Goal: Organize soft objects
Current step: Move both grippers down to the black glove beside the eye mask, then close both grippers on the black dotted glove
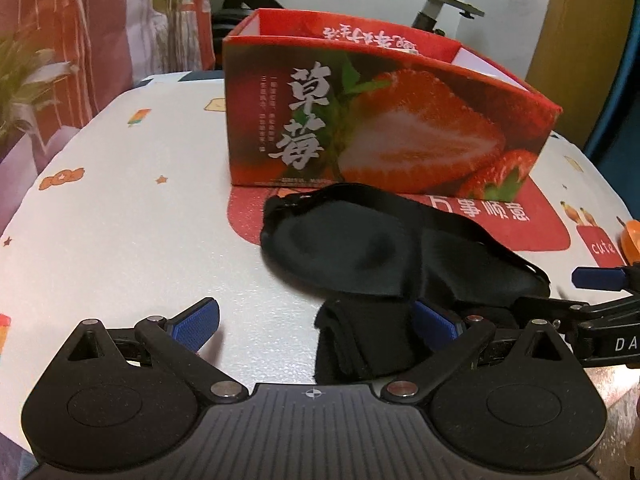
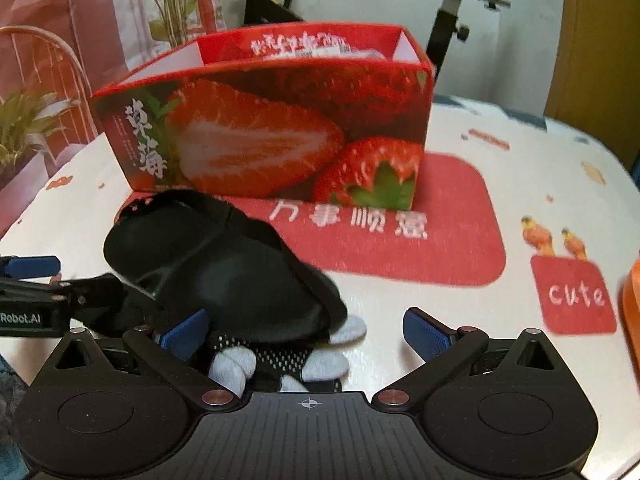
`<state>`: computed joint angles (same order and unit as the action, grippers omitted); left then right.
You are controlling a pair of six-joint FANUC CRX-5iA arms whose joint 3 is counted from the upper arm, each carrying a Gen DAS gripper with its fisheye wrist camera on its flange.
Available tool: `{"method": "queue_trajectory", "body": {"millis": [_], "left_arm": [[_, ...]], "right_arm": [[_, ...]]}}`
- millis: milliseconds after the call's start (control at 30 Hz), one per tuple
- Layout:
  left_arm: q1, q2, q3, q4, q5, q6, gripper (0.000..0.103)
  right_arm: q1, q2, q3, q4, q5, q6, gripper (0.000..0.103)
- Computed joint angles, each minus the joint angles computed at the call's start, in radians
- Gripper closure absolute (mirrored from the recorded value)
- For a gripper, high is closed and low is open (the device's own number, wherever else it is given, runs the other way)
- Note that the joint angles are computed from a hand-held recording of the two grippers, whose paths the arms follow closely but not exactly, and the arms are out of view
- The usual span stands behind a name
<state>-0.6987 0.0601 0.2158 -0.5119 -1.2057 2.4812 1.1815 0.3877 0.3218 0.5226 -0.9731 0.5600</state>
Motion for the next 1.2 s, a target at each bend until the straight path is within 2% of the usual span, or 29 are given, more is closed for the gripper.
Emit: {"method": "queue_trajectory", "body": {"millis": [233,367,500,633,767,833,900,967,1033,1067,1100,1200], "left_arm": [[-0.005,-0.019,-0.017,-0.003,0.02,0.021,0.0],[-0.002,-0.016,-0.015,0.006,0.027,0.011,0.0],[-0.001,-0.018,-0.022,0.015,0.038,-0.004,0.001],[0.006,-0.027,-0.037,0.028,0.059,-0.016,0.005],[0.016,-0.032,-0.054,0.053,0.084,-0.042,0.012],[0.018,-0.038,-0.064,0.058,0.1,-0.052,0.025],[0.026,-0.046,-0.08,0.077,0.127,-0.065,0.029],[0.031,-0.048,-0.088,0.089,0.142,-0.074,0.03],[0.039,-0.048,-0.094,0.105,0.153,-0.081,0.03],[0.041,-0.047,-0.097,0.11,0.156,-0.082,0.03],[0.045,-0.048,-0.1,0.115,0.159,-0.082,0.03],[0.055,-0.052,-0.113,0.13,0.171,-0.077,0.03]], "right_arm": [[0.01,-0.017,0.003,-0.045,-0.003,0.048,0.0],[0.009,-0.025,0.025,-0.132,-0.019,0.099,0.0],[0.011,-0.008,0.045,-0.145,-0.041,0.113,0.001],[0.012,-0.015,0.021,-0.137,0.002,0.124,0.015],[0.014,0.003,0.031,-0.133,-0.008,0.149,0.018],[0.016,0.001,0.009,-0.106,0.015,0.138,0.023],[0.015,-0.006,-0.014,-0.079,0.039,0.122,0.029],[0.013,-0.013,-0.035,-0.055,0.056,0.101,0.036],[0.012,-0.018,-0.045,-0.048,0.064,0.092,0.05],[0.011,-0.022,-0.045,-0.06,0.071,0.101,0.054],[0.011,-0.025,-0.043,-0.076,0.077,0.119,0.056],[0.014,-0.023,-0.039,-0.081,0.077,0.132,0.054]]}}
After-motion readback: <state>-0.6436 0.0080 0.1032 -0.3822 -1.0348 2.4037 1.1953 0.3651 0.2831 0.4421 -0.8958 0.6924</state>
